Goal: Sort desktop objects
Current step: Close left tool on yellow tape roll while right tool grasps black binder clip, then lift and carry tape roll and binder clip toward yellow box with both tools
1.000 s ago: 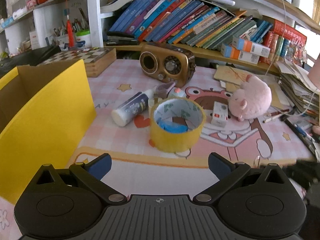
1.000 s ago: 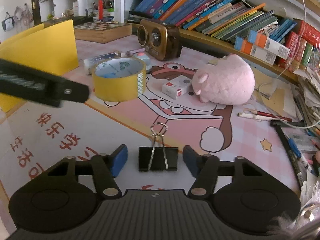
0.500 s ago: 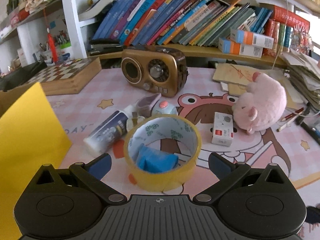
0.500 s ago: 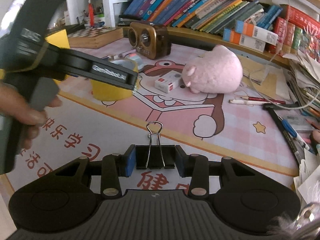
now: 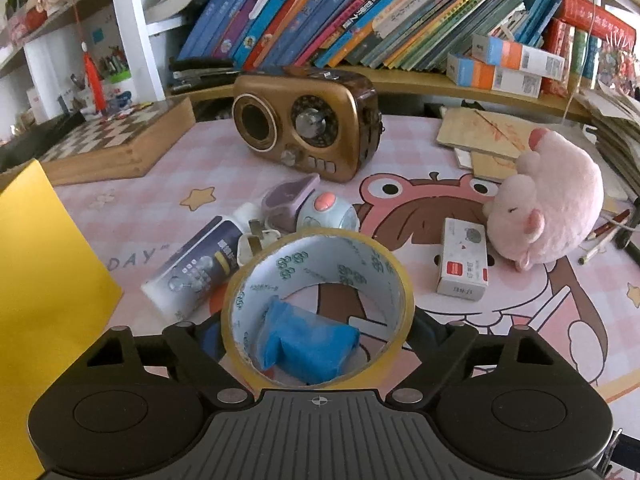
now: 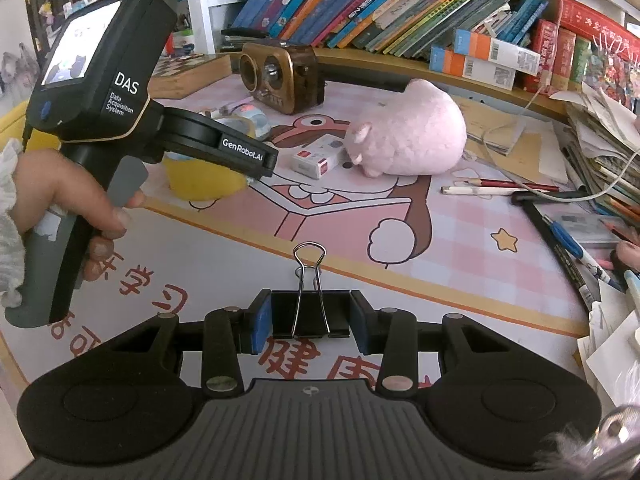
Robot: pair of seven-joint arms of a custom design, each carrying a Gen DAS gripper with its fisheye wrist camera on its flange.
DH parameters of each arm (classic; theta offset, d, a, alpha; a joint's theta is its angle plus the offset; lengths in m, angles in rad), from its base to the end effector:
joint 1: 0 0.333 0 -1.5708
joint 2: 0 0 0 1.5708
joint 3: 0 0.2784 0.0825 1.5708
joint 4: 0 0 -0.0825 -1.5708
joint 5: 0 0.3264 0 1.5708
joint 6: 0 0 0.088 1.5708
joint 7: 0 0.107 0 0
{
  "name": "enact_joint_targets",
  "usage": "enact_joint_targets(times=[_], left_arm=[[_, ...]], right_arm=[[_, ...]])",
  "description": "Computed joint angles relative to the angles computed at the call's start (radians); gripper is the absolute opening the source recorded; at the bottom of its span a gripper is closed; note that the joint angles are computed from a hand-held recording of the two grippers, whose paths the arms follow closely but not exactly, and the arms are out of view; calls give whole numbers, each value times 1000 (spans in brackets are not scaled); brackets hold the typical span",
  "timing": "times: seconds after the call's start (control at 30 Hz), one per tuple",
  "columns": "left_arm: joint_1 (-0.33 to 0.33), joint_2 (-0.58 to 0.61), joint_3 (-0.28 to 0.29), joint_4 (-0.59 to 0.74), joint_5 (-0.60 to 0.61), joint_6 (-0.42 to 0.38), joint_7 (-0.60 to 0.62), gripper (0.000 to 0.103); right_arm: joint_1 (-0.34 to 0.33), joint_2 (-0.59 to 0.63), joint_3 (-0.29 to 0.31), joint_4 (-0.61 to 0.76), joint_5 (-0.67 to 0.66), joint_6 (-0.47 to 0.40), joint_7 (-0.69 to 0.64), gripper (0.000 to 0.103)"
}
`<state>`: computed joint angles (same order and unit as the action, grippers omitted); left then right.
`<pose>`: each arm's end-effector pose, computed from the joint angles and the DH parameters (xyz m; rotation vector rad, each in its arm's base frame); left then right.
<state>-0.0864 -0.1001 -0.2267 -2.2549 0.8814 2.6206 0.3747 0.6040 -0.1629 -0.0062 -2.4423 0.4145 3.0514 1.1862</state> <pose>0.4643 -0.1710 0.4423 -1.9044 1.5617 -0.5145 0.4072 0.2392 0.4510 -2.1137 1.1367 -0.4087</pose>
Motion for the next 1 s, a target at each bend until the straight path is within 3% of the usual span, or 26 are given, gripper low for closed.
enact_joint_targets(times=[0.07,0.17,0.4,0.73,1.0], left_arm=[[-1,-25,-4,-16,15,1,-12,87],[14,-97,-13,-67,52,63,-42,87],[53,-306,-66,-200,-12,143,-13,87],[-15,-593,-86,-390,-271,98,156,87],[-101,-798,-62,-510,-456,33,288,87]], right_arm=[[-11,-1,9,-2,-17,-1,17,37],[-17,-7,11,-5,-34,5,39,37],[-13,-26,-7,-7,-44,6,77,37],[27,-97,-34,-51,-53,3,98,37],[18,-199,2,-112,-175,-14,255,37]])
